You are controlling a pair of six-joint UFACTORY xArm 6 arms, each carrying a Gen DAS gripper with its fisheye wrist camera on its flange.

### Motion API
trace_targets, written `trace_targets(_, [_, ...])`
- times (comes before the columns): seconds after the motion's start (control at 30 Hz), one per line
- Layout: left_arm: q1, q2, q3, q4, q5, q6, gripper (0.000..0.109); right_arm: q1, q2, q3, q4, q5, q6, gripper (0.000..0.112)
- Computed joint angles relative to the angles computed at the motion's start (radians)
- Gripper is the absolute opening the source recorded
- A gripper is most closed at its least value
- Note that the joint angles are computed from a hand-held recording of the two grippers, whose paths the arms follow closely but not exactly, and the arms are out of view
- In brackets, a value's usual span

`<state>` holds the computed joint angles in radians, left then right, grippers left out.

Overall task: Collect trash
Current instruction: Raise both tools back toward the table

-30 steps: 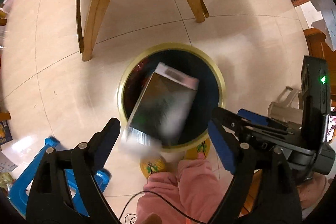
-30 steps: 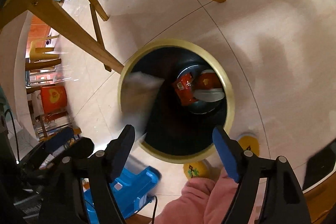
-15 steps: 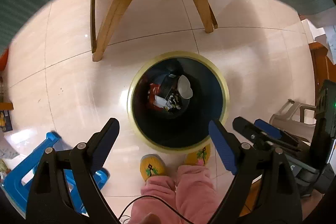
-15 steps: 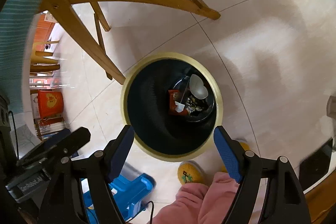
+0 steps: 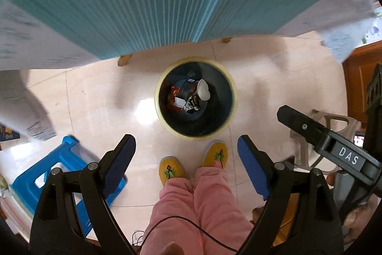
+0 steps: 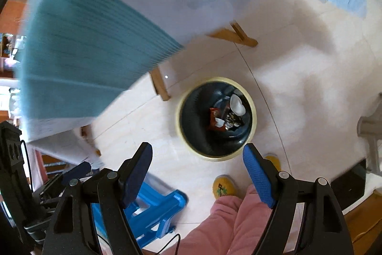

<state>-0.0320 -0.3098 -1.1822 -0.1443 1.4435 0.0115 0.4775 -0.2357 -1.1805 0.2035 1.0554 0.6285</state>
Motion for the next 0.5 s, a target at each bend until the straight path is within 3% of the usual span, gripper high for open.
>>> trace_targets(0.23, [0.032, 0.013, -0.299, -0.001, 0.193, 0.017, 0.085, 0.052, -0.019, -0.237, -0.076, 0.158, 0.024, 0.080])
trace_targets(0.5, [0.050, 0.154, -0.703, -0.020, 0.324, -0.030, 0.085, 0.054, 0.049, -0.537, -0.106, 0.299, 0.010, 0.080])
